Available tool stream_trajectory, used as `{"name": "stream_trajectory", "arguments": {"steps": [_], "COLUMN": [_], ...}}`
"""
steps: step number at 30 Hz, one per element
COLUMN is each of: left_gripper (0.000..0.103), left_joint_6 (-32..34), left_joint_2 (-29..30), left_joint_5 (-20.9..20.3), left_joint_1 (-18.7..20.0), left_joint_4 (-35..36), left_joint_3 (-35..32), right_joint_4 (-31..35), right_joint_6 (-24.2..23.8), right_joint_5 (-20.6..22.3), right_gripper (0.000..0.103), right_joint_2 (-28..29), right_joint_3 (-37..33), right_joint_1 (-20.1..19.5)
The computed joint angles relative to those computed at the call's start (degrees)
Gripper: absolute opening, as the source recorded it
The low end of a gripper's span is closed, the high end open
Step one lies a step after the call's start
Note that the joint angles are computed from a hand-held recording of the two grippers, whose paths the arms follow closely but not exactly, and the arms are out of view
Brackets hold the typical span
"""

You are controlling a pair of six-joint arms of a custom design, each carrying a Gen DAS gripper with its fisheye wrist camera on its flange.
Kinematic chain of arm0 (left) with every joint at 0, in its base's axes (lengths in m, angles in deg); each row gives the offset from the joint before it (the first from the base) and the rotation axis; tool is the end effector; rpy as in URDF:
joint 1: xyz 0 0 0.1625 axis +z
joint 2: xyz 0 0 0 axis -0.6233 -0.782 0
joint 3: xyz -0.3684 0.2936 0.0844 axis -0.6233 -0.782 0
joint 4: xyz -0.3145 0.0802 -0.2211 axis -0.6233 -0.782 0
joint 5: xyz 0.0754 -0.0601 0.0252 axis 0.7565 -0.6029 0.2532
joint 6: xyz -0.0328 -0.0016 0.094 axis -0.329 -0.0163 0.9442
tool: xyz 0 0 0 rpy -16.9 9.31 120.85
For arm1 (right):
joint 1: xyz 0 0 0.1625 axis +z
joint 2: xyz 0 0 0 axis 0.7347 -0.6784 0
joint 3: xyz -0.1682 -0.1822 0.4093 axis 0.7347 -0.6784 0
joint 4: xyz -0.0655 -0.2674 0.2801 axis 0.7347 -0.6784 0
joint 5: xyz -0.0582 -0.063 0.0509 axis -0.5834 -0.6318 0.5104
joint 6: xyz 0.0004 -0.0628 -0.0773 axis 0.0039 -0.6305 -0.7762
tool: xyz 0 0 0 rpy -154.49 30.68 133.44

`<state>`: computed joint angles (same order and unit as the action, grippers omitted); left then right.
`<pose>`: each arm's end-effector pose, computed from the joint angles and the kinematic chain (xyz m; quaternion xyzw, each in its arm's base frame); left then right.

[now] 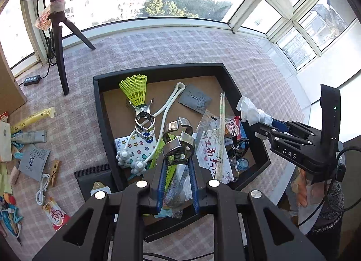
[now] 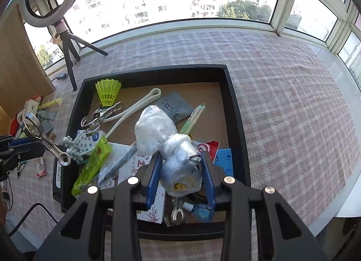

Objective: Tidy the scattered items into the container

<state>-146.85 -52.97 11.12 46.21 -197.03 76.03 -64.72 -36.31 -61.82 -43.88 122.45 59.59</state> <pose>-0.4358 -0.2335 0.1496 0.0761 0.9605 -0.1685 0.2081 0.1686 -0.3000 0.4009 0.2401 -0.9099 0.1353 0.3099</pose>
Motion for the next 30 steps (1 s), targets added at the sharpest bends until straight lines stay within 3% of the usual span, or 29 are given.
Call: {"name": "stream_trajectory", "arguments": {"steps": [1,2,4,5,11,19,30], "left_gripper": [0.030,0.054,0.072,0.072,0.072,0.072,0.076], "left_joint_6": [0.7,0.9,0.4,0.1,-2.1,-12.3,-29.6], "left_joint_2": [0.5,1.0,1.3,1.3,-0.4,-7.2,-17.5], "left_joint_5": [0.1,0.1,1.6,2.1,2.8,3.2,-3.0], "left_joint_1": [0.1,0.2,-0.3,-0.6,-1.7,-5.4,-13.8], "left_joint_4": [-0.2,0.3,1.7,2.8,7.6,17.4,38.1], "left_joint_3": [-0.5,-1.1,-1.8,-2.1,-1.9,1.7,5.3], "right_joint_4": [0.2,0.7,0.0,-0.9,-0.6,1.0,0.3], "right_joint_6": [-1.0,-1.5,-1.6,-1.8,1.5,5.4,12.2], "right_joint_5": [1.5,2.6,2.8,2.4,1.2,1.8,4.7], "right_gripper": [0.035,0.039,0.055,0.061,0.061,0.061,0.061], "right_joint_2": [-0.7,-1.1,-1.3,-1.1,0.4,2.3,8.6], "right_joint_3": [-0.1,-0.3,-0.2,0.0,0.1,1.4,4.2], "right_joint_1": [-0.5,-0.9,-0.4,0.1,2.3,7.2,18.4]}}
